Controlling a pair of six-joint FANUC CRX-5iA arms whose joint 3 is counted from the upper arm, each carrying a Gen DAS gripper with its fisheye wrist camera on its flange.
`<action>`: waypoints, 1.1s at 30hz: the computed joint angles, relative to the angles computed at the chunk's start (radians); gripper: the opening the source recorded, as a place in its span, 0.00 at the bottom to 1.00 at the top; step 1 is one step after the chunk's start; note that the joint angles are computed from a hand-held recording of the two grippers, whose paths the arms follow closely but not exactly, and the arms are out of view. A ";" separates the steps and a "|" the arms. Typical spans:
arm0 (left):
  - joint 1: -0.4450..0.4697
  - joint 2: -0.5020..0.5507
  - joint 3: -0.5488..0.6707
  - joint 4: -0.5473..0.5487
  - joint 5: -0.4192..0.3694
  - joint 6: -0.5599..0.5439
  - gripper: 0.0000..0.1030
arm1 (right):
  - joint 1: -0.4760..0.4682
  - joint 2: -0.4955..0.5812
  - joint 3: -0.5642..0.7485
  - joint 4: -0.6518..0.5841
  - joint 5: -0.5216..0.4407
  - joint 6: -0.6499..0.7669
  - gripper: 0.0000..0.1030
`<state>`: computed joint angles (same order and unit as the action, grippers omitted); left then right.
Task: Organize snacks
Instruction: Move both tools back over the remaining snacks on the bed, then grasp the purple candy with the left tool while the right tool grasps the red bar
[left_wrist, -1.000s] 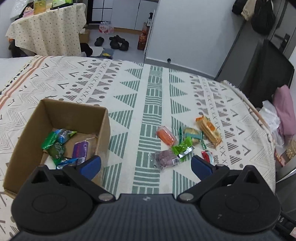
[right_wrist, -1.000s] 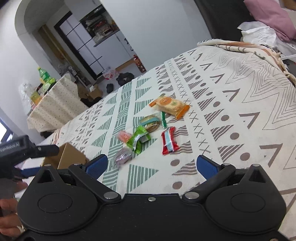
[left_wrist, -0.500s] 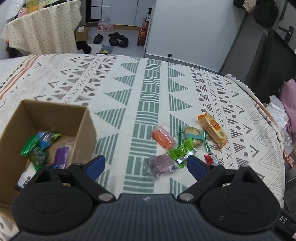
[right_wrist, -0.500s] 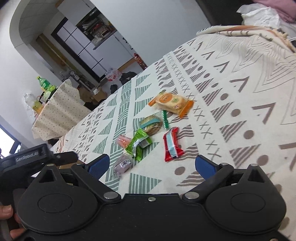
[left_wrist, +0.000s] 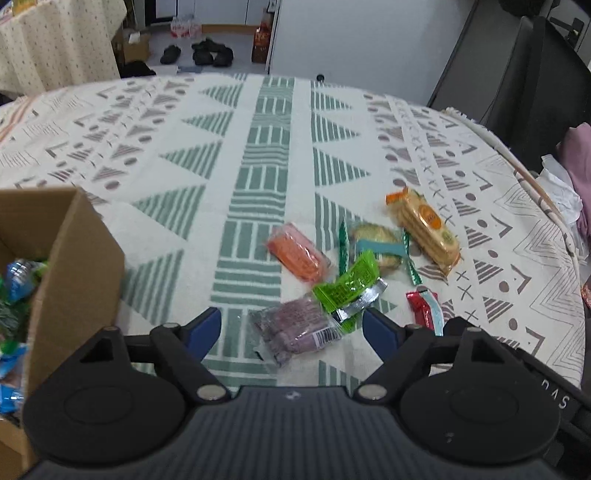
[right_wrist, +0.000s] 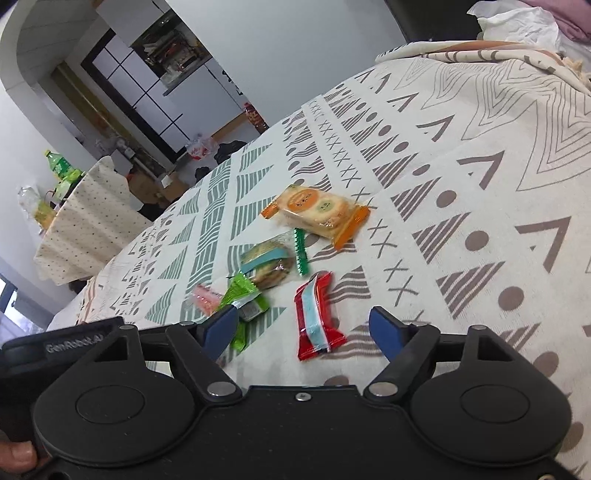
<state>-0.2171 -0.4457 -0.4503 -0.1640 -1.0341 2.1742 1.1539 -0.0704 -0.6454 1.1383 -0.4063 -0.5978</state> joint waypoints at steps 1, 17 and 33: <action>-0.003 0.011 0.001 -0.003 0.002 0.003 0.81 | -0.002 0.006 0.004 -0.006 -0.001 0.005 0.73; 0.033 0.017 -0.067 0.012 0.072 0.019 0.45 | 0.016 0.095 0.078 -0.063 -0.058 0.154 0.56; -0.031 -0.063 -0.042 -0.024 -0.034 0.131 0.31 | 0.077 0.038 0.058 -0.142 -0.115 0.232 0.19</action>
